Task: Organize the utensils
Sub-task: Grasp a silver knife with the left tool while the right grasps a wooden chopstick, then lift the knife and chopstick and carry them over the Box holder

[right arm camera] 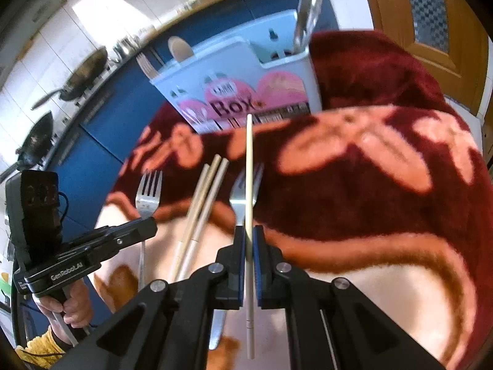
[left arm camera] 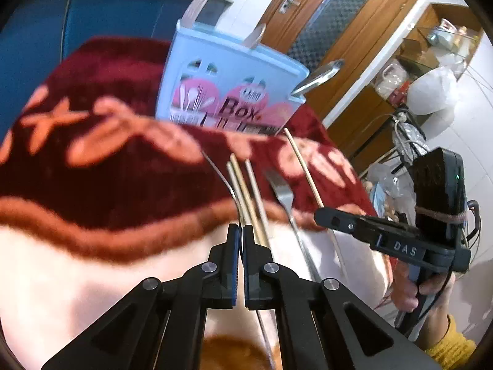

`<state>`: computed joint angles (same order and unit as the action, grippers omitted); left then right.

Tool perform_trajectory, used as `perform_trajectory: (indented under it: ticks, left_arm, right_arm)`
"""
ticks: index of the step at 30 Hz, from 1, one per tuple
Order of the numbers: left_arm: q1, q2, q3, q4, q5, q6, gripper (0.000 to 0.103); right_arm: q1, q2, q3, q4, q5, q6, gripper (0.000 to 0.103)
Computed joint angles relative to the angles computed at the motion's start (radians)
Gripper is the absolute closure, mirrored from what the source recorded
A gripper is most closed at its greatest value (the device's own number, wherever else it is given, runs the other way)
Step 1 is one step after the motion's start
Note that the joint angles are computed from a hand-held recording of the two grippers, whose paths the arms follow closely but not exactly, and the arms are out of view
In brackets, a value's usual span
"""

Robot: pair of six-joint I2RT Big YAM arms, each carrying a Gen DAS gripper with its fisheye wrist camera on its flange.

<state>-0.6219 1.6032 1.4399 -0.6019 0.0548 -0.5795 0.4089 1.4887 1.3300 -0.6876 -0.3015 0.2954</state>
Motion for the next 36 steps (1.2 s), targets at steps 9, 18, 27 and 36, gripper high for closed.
perform_trajectory:
  ticks: [9, 18, 27, 36]
  left_arm:
    - [-0.015, -0.055, -0.021, 0.075, -0.113, 0.035, 0.102]
    - [-0.011, -0.079, 0.002, 0.137, -0.197, 0.073, 0.102]
    - [0.008, -0.067, 0.08, 0.148, -0.289, 0.121, 0.102]
    - [0.016, -0.026, 0.175, 0.169, -0.373, 0.165, 0.102]
  right_arm:
    - [0.025, -0.131, -0.147, 0.259, 0.092, 0.069, 0.097]
    - [0.032, -0.171, -0.181, 0.353, 0.177, 0.044, 0.097]
    - [0.023, -0.178, -0.191, 0.386, 0.209, 0.035, 0.097]
    - [0.012, -0.172, -0.18, 0.415, 0.213, 0.025, 0.097]
